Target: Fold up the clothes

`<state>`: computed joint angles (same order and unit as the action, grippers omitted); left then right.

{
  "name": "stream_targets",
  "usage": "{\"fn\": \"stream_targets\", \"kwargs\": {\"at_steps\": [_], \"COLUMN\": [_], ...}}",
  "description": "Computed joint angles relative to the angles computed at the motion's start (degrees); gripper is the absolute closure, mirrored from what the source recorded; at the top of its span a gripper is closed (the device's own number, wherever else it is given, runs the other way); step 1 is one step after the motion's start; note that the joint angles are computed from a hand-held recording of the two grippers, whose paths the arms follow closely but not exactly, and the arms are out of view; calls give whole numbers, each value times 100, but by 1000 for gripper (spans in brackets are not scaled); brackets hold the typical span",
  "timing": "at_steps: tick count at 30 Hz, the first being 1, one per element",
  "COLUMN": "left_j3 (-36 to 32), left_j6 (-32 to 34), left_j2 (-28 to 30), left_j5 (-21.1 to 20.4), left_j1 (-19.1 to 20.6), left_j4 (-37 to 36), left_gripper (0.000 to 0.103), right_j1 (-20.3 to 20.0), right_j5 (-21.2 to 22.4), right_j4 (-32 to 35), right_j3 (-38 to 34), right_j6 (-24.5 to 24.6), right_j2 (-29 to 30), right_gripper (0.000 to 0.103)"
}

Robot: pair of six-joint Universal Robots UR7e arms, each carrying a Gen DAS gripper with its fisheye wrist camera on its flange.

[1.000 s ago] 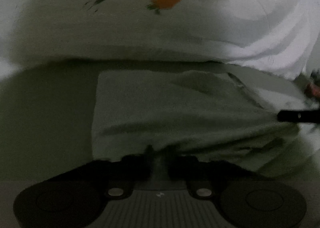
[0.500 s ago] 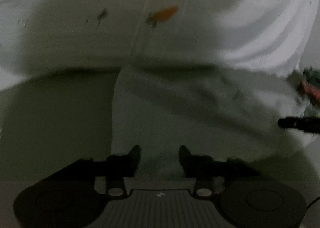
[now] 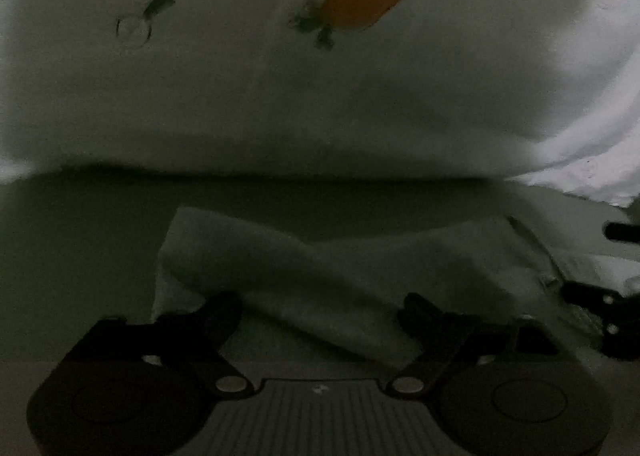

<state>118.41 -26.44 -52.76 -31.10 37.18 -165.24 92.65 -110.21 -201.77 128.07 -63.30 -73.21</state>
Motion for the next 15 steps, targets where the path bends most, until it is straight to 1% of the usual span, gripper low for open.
{"fn": "stream_targets", "kwargs": {"at_steps": [1,3,5,7,9,12,15], "left_j3": [20,49,56,107,122,112,151], "left_j6": [192,560,551,605,648,685,665], "left_j2": [78,233,265,251,238,254,210], "left_j5": [48,128,103,19,-34,-55,-54], "left_j1": [-6,-16,-26,-5,17,36,23], "left_j4": [-189,-555,-613,-841,-970,-1041,-1028], "left_gripper": [1,0,0,0,0,0,0], "right_j1": [7,-15,-46,-54,-50,-20,-39], "right_j5": [-59,-42,66,184,258,275,264], "right_j4": [-53,96,362,561,631,308,-68], "right_j3": [-56,-130,-162,-146,-103,-22,-85], "right_j6": [-177,-222,-130,-74,-129,-273,-457], "right_j2": [94,125,73,19,13,115,322], "right_gripper": [13,13,13,13,13,13,20]}}
